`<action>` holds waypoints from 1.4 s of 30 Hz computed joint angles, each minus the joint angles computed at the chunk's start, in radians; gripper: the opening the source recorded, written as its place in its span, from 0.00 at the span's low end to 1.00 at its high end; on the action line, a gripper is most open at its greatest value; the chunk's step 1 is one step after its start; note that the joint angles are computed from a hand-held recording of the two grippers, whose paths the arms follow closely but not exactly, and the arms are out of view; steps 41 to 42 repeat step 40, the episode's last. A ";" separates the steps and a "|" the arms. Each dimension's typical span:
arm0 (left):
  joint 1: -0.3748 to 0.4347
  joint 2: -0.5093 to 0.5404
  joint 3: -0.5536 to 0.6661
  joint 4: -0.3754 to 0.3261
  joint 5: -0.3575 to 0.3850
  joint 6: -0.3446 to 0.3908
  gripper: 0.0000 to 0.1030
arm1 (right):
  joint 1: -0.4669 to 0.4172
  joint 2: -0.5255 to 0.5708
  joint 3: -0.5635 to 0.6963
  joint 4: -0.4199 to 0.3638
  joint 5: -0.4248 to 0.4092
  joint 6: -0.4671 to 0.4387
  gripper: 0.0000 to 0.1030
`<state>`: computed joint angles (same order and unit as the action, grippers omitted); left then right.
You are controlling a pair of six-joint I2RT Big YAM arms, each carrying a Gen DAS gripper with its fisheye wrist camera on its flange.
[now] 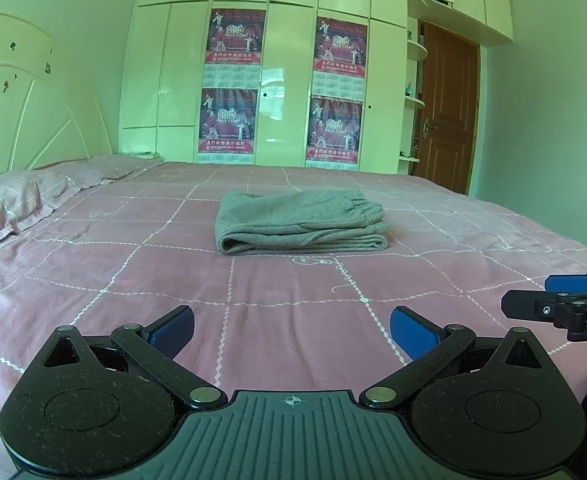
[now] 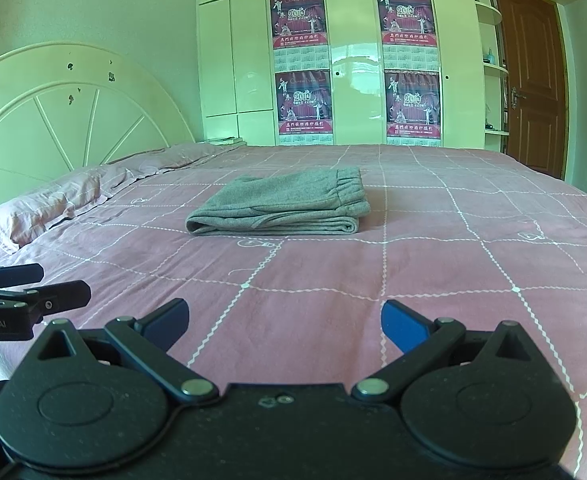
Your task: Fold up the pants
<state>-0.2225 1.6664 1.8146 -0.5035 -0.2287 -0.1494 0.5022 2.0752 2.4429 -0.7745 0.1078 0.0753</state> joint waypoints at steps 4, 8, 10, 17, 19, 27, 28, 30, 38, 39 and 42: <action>0.002 0.003 0.004 -0.002 0.001 0.002 1.00 | 0.003 0.003 0.007 -0.005 0.002 -0.001 0.94; 0.003 0.005 0.007 -0.002 0.001 0.004 1.00 | 0.003 0.003 0.007 -0.004 0.003 0.000 0.94; 0.003 0.005 0.006 -0.002 0.003 0.003 1.00 | 0.003 0.003 0.007 -0.004 0.003 0.000 0.94; 0.004 0.006 0.006 0.002 0.008 0.008 1.00 | 0.004 0.003 0.008 -0.005 0.004 0.001 0.94; 0.004 0.006 0.006 0.001 0.009 0.010 1.00 | 0.003 0.003 0.007 -0.004 0.003 0.001 0.94; 0.001 -0.001 -0.010 0.031 -0.004 0.024 1.00 | 0.004 0.002 0.005 -0.001 0.004 0.001 0.94; 0.001 -0.002 -0.012 0.037 -0.004 0.029 1.00 | 0.005 0.004 0.009 -0.004 0.004 0.001 0.94; 0.001 -0.004 -0.016 0.044 -0.001 0.035 1.00 | 0.005 0.005 0.011 -0.006 0.005 0.001 0.94; 0.003 -0.009 -0.022 0.050 0.003 0.037 1.00 | 0.007 0.005 0.013 -0.006 0.005 -0.001 0.94; 0.003 -0.008 -0.019 0.045 0.003 0.034 1.00 | 0.006 0.004 0.012 -0.005 0.004 -0.001 0.94; 0.002 -0.007 -0.017 0.041 0.002 0.032 1.00 | 0.007 0.004 0.012 -0.004 0.004 -0.002 0.94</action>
